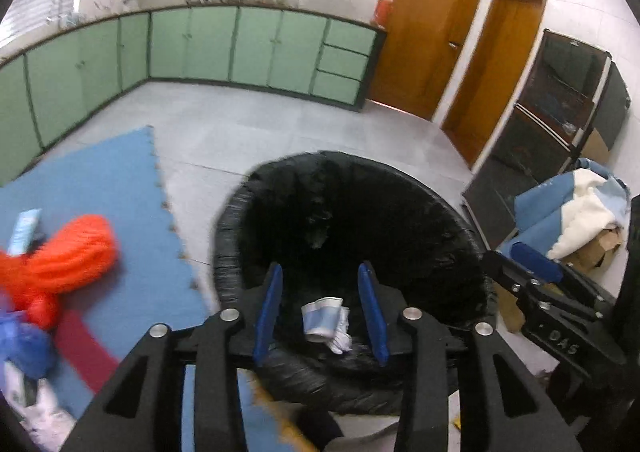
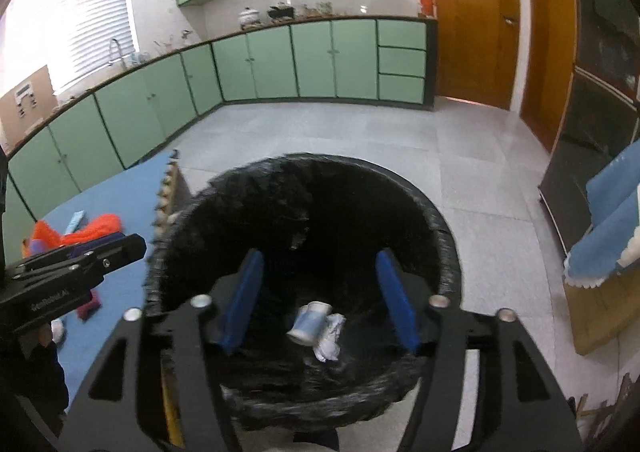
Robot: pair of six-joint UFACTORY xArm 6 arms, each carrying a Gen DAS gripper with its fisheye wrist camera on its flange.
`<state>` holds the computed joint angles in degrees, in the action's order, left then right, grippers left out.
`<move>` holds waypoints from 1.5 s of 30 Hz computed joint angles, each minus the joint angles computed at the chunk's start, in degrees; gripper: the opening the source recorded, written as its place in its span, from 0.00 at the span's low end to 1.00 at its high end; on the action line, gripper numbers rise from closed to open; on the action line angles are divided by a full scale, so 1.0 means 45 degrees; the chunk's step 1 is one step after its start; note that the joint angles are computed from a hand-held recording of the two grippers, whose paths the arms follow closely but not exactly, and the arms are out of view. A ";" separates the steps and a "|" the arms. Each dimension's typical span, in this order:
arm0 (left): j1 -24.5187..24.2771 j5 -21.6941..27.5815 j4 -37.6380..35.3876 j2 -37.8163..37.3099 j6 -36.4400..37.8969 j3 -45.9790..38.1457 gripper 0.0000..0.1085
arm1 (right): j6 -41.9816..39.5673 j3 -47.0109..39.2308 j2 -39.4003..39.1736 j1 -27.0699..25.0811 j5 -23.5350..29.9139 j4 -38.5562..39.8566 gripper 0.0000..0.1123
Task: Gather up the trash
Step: 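Open both grippers over the black bin, dropping cup and tissue, then grasp the yellow sponge with the left gripper while the right gripper grasps blue gloves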
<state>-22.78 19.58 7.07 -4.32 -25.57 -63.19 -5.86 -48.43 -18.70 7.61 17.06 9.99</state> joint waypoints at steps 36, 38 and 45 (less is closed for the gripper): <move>0.7375 0.3185 0.3596 -1.2084 -0.1517 0.9175 0.48 | 0.1360 -0.2817 0.3149 0.8353 -0.0572 -0.0823 0.60; 0.7565 0.3145 0.3414 -1.2109 -0.1326 0.9205 0.48 | 0.1165 -0.2993 0.3398 0.8395 -0.0483 -0.0632 0.54; 0.7511 0.3093 0.2786 -1.2045 -0.1018 0.9345 0.54 | -0.1330 -0.3550 0.3824 0.8609 0.0137 0.1597 0.03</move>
<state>11.02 33.49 19.61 -58.52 -30.16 -21.14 -11.85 -64.41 -1.49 46.35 17.67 17.18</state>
